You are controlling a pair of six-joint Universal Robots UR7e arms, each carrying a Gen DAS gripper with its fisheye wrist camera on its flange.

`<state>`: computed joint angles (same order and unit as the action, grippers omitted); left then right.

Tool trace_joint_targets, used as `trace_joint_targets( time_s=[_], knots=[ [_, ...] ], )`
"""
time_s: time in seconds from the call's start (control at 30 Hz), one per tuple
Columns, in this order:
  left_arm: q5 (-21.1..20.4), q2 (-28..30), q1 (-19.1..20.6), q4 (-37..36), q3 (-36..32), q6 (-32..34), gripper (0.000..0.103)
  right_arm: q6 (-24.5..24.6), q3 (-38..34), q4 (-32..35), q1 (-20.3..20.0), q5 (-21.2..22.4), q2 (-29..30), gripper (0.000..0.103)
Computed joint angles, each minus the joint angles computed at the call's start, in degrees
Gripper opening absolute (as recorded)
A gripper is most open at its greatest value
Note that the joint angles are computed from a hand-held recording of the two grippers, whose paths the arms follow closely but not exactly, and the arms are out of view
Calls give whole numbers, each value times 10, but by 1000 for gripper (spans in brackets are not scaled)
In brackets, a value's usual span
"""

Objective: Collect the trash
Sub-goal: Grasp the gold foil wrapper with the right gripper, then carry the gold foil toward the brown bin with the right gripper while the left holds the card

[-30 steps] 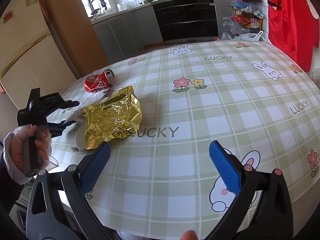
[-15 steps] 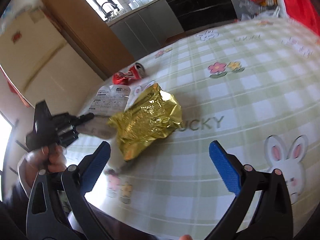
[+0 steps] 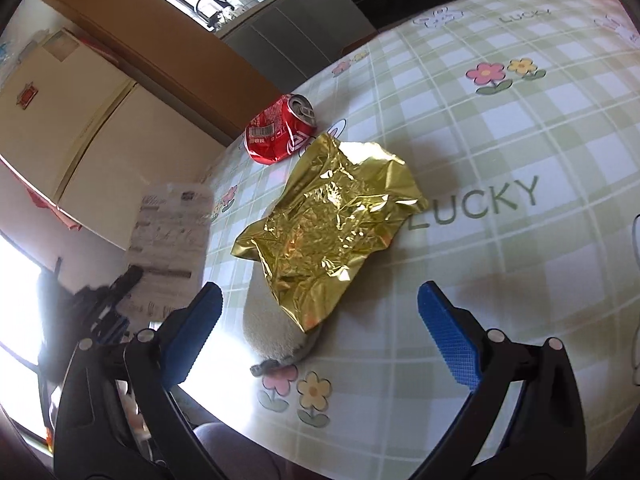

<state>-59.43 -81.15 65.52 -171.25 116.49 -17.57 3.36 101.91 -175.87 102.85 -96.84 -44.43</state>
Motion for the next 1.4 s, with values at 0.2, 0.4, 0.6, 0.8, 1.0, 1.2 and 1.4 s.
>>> trace_joint_targets(
  time_s=[0.2,0.4,0.6,0.8,1.0,1.2,1.4],
  knots=[
    [39,-44,-16,-48,51,13,7,46,-44,21,11,-26,37,75],
    [56,-59,-30,-66,74,34,7,101,-66,12,19,-74,58,46],
    [55,-58,-40,-79,87,54,7,92,-71,40,27,-115,56,26],
    [42,-64,-37,-88,98,52,7,50,-52,3,45,-135,40,15],
    [47,-75,-47,-98,109,60,7,-41,-19,-55,70,-150,16,12],
    [46,-94,-71,-71,114,57,7,-98,14,-90,84,-140,-19,11],
    [70,-125,-113,-45,128,48,7,-119,51,-128,102,-134,-61,11]
  ],
)
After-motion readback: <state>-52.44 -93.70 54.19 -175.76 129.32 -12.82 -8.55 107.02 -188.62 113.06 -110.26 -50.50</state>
